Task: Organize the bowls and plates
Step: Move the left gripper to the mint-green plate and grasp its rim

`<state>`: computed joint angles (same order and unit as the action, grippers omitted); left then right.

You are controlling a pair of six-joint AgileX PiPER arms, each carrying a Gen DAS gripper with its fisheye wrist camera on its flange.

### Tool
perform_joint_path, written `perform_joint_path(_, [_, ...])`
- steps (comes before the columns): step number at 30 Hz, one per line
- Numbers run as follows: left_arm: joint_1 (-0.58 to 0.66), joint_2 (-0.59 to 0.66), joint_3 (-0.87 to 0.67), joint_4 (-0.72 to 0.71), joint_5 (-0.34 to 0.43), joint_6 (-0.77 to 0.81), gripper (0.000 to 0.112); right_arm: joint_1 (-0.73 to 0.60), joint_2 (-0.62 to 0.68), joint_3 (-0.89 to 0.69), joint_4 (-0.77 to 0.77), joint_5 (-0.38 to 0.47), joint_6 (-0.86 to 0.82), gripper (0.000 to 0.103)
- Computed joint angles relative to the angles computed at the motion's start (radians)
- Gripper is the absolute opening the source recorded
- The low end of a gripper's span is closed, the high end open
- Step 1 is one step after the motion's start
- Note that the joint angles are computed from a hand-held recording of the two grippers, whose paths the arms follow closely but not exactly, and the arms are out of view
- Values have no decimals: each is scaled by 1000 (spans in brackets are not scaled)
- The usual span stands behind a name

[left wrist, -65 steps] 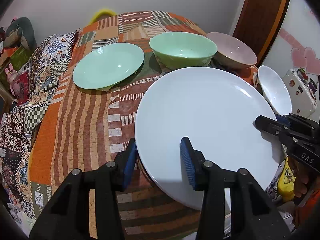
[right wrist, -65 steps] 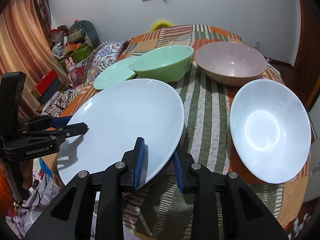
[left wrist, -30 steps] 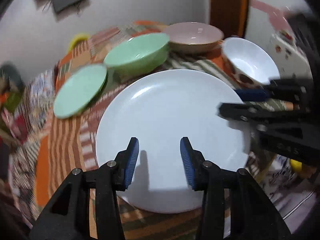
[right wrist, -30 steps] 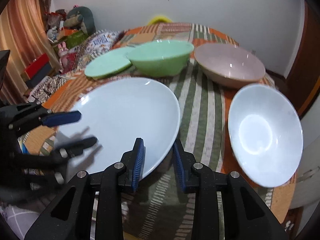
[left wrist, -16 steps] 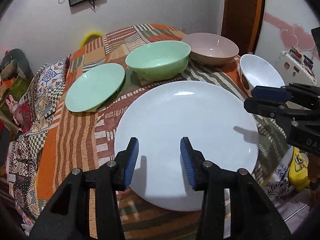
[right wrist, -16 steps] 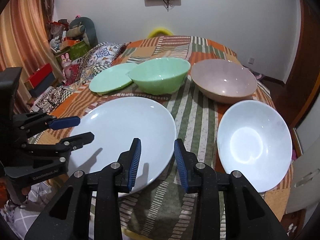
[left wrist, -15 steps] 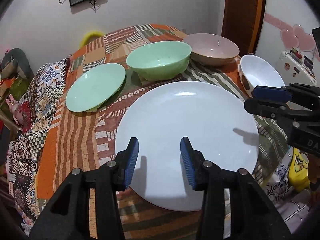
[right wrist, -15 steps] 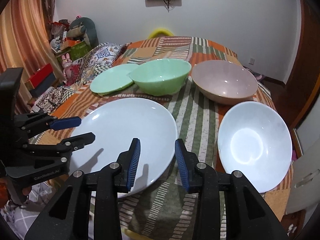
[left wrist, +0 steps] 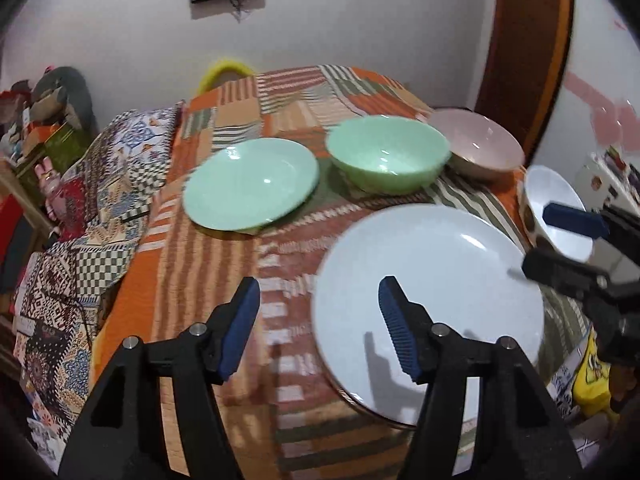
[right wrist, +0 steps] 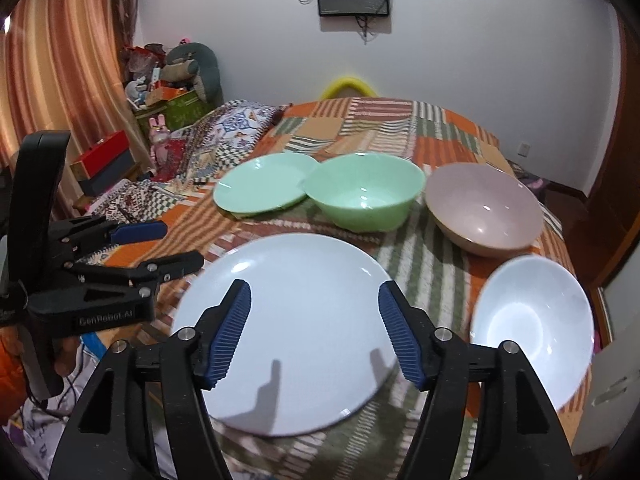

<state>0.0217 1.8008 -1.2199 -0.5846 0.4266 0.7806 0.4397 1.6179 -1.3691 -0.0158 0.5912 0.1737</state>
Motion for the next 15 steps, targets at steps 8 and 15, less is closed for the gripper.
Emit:
perform_joint_path(8, [126,126,-195,27,90,-90,73,14,146,-166,104,51,-109,64])
perform_joint_path(15, [181,347,-497,179,212,-244,73,13,359,-468,189,217,-170,64])
